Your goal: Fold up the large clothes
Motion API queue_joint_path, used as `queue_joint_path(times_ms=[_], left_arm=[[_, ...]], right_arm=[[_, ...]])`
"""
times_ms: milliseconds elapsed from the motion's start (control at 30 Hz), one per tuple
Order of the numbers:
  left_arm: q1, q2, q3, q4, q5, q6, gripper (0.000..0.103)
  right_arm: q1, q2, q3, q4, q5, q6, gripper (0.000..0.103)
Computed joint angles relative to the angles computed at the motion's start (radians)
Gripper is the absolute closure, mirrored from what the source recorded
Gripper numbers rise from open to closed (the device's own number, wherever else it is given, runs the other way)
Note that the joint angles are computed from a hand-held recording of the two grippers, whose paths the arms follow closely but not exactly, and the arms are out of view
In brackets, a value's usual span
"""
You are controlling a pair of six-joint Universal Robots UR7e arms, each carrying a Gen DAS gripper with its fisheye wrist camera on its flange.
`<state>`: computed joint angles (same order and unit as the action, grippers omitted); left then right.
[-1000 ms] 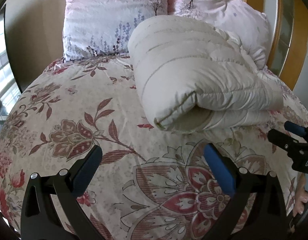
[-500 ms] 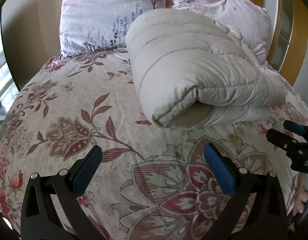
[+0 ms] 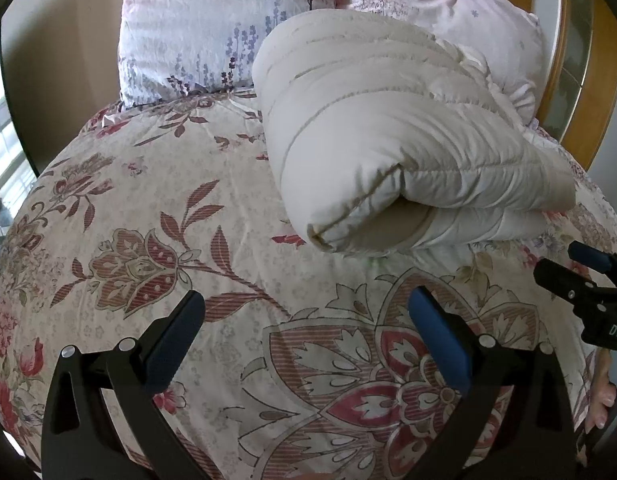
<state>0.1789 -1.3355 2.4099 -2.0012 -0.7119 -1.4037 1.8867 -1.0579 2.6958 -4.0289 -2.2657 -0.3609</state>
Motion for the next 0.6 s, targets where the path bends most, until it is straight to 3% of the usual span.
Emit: queue_joint_path(times_ms=[600], left_arm=[[0.011,-0.001,-0.001,-0.004,-0.011,0.012,0.001]], right_arm=[[0.010,0.010,-0.006,0.008,-0.027,-0.001,0.002]])
